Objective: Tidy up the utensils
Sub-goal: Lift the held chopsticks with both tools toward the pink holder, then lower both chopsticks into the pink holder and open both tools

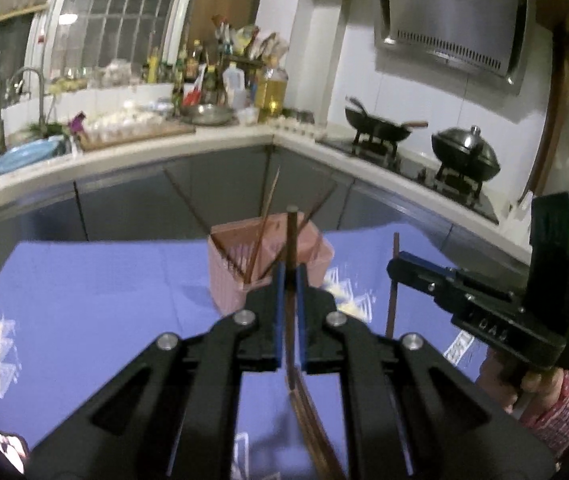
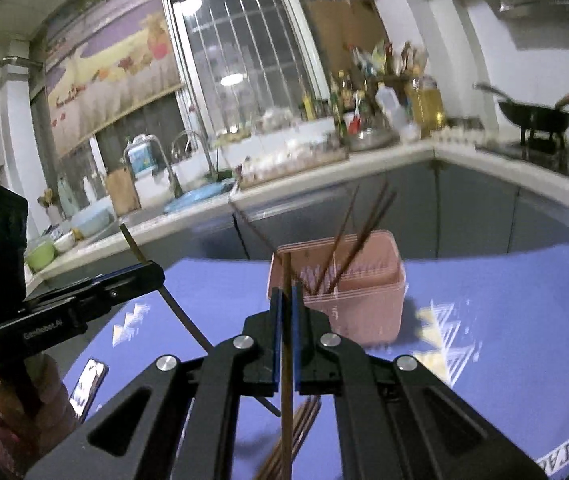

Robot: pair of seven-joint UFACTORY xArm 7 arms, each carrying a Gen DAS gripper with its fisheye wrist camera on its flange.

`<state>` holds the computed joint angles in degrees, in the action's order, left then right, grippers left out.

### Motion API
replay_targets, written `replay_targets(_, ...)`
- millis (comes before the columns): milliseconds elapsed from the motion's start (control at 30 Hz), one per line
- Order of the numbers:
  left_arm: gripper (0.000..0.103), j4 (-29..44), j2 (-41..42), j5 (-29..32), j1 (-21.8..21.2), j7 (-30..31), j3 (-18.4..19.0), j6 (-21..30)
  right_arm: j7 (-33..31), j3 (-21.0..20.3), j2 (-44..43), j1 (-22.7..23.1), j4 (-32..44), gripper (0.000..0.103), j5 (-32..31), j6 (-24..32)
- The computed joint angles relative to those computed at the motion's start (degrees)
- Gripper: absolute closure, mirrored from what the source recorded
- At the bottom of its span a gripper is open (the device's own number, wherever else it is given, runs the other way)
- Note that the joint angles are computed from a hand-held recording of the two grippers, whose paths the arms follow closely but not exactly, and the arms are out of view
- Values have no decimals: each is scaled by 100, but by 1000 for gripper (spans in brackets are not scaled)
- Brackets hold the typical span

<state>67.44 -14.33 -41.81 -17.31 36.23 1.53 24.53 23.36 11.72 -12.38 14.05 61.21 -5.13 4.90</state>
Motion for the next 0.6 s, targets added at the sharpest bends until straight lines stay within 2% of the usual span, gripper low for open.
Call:
replay_targets(133,98,745,381,86,34,-91,-73,-89,324,189,456,-372,822,98,-528,-48)
replay_targets(167,98,1007,533,184,79,-186,-122,-102,626,302,614,-545,1092,98,-925,-42)
replay_targets(267,98,1707,956,632,263,-623,-306,-141,1492,306,1212,-665,2049,98,-2072,30)
replay_targets(367,98,2569,1528,1214,441,-1164,-478,-243,2586,-106,1876,-314,3085,98,-3337,110)
replay_targets(400,98,2763,1660,1376,492,-1300,-529,-263,2819,-281,2042,-164,3343,98,-3582,127)
replay_targets(500,98,3227,2076,1862,580,-1640,-658,-374,3831,-1081,2619,440,4204,98,-4566,136)
replay_targets(533,98,3314,2186,1990,608,-1718,-695,-390,3957,-1268,2774,573,4389,98,-4655,131)
replay_targets(600,98,3441,2391,2190,665,-1860,-760,-348,3658,-1235,3098,515,4668,98,-4263,113)
